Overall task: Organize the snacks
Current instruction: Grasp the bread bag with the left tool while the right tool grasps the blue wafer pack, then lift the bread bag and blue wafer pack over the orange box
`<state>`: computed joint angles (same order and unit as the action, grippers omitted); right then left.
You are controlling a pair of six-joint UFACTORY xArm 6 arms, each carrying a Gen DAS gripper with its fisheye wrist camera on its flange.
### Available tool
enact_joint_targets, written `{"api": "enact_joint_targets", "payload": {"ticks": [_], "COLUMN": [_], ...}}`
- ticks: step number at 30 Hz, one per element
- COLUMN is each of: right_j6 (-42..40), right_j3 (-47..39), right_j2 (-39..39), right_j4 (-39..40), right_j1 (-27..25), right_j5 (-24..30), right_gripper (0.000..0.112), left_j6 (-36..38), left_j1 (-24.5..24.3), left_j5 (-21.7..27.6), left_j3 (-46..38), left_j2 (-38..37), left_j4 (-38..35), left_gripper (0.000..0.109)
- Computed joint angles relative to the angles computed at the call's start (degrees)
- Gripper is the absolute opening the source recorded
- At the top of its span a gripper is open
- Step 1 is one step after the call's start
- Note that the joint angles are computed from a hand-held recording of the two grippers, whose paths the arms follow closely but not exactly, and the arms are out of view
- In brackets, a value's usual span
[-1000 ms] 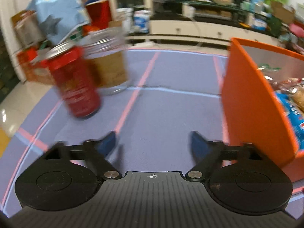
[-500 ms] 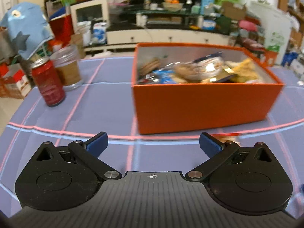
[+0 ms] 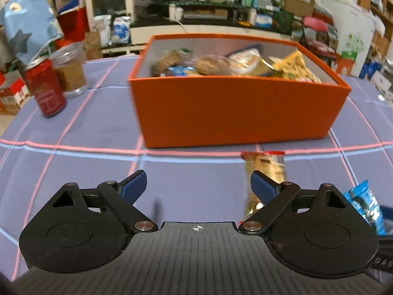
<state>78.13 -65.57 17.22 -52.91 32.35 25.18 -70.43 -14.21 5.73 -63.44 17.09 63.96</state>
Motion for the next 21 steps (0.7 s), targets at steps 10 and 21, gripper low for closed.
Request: {"api": "enact_joint_targets", "payload": {"ticks": [10,21], "right_j6": [5.93,0.81], "right_j3": [1.94,0.38], "right_j2": [0.01,1.16], "right_j4": [-8.28,-2.81], "right_j1": [-2.62,-3.20], "right_j5": [-3.88,-3.83], "right_gripper": [0.096,0.100], "left_j6": [9.41,14.10], "left_j1": [-5.02,-6.07], "left_j5": [2.61,2.22], "left_j3": [-6.26,-6.68], "left_j2": [7.08,8.76], "left_j4": [-10.81,-15.03], "left_gripper": [0.076,0.076]}}
